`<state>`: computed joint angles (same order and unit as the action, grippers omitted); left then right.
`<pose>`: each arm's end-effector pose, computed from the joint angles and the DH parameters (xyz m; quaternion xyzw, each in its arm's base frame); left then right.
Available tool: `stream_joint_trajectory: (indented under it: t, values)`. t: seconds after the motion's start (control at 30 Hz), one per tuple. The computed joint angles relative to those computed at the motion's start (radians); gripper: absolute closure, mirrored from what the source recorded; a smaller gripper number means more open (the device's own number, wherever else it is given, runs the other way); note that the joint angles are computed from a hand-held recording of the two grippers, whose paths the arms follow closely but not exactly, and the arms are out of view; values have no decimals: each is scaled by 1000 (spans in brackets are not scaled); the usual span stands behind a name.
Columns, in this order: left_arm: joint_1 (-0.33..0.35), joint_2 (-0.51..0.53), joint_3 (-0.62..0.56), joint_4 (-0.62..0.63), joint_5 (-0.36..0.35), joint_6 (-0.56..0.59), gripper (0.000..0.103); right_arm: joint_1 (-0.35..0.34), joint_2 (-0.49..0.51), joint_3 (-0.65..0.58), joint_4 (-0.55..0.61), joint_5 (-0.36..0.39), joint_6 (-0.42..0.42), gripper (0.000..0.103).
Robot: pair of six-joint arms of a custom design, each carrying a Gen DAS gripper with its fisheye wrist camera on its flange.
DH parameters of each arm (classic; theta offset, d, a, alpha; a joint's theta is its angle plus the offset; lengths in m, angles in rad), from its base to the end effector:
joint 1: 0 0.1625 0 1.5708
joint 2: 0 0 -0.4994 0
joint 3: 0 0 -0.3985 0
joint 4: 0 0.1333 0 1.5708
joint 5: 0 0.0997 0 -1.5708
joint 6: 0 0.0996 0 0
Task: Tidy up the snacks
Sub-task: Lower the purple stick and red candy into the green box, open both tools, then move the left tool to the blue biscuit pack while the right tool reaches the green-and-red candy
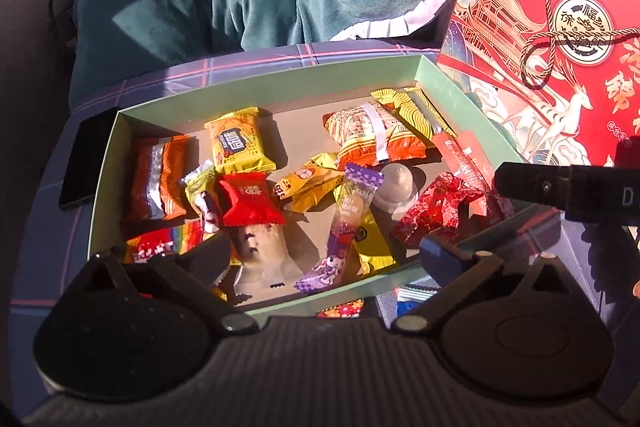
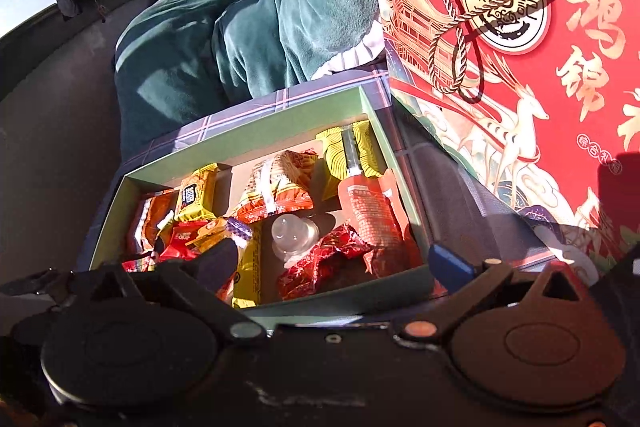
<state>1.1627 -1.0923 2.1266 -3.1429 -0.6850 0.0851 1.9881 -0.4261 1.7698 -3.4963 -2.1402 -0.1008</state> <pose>-0.0257 -0.5898 0.2603 0.1022 0.8725 -0.3033 0.3692 0.3459 -0.5838 -0.0347 0.1577 -0.9094 0.3142 0.2223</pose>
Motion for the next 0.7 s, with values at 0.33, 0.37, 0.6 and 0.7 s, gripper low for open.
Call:
stream_joint_trajectory:
  t: [0.33, 0.37, 0.6, 0.7]
  values:
    - [-44, -64, 107, 31, 6, -93, 0, 15, -45, 109, -13, -7, 43, 0]
    - [-45, -67, 114, 36, 6, -100, 0, 14, -50, 119, -8, -5, 52, 0]
    - [-30, -80, 170, 90, 2, -180, 0, 12, -55, 165, 26, 1, 94, 0]
    - [-20, -79, 184, 114, -6, -196, 0, 6, -51, 177, 60, 19, 120, 0]
